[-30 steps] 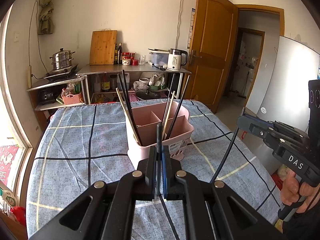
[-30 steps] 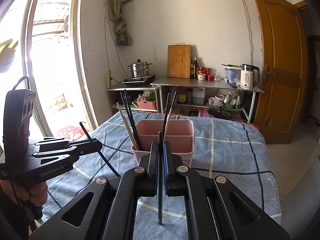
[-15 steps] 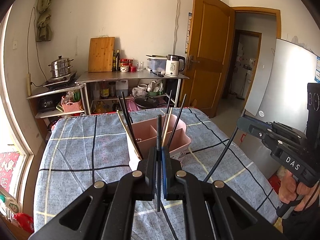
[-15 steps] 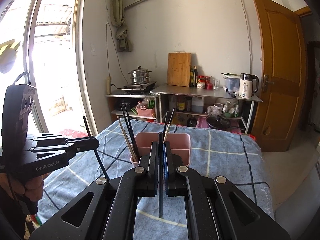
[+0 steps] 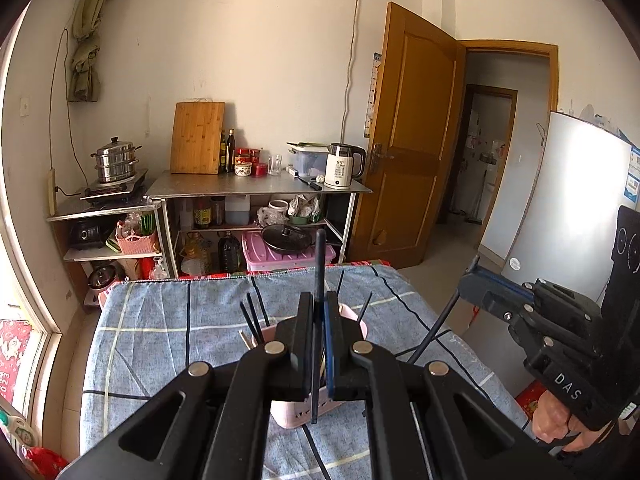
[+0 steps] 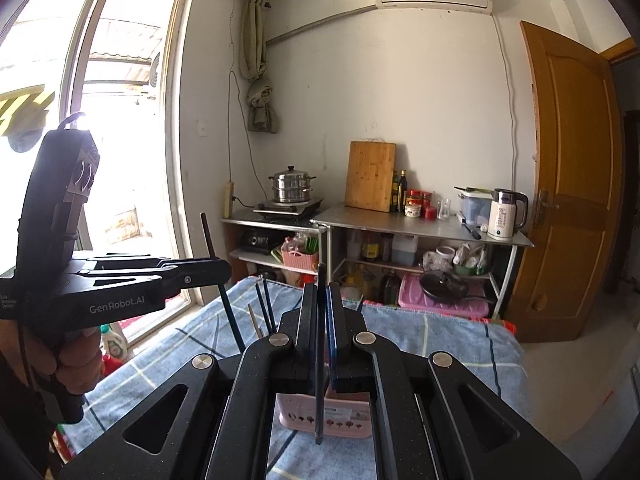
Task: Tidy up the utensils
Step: 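Lift the black chopstick with the right gripper and lower it into the basket, then open the right gripper and withdraw it from the basket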
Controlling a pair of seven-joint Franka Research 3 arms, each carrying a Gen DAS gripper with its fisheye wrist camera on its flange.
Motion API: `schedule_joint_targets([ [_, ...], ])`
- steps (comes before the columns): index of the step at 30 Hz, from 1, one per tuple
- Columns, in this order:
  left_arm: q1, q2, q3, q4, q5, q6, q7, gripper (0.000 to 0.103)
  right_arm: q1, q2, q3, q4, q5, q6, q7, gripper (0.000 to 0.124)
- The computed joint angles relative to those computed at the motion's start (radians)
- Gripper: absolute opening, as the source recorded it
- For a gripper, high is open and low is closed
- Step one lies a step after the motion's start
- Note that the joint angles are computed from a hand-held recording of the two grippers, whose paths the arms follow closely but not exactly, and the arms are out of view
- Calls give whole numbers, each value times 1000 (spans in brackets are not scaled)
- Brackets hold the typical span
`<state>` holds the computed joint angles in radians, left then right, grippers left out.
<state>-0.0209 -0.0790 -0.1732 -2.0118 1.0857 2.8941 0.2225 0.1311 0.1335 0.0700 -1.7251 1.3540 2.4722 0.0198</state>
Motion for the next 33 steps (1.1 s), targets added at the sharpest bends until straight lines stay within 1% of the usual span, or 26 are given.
schedule_joint_targets([
  [6,4,42,13,68,22,-12,10,5,6,45,19,78,37,10,4,4],
  [8,-1,61,23,83,-16,-10,44,5,10,62,28,100,40,21,6,4],
  [13,-12,112,47,114,-44,-10,77,5,15,112,52,149,30,48,10,4],
  [15,-19,127,57,123,-24,-15,64,5,15,136,60,168,12,54,29,4],
  [23,-29,170,86,106,-61,29,75,5,6,222,82,205,-114,77,145,4],
  [27,-34,194,90,90,-123,47,126,5,-1,236,94,190,-171,89,174,4],
  [33,-52,227,93,78,-225,49,214,5,-5,247,101,169,-248,92,211,4],
])
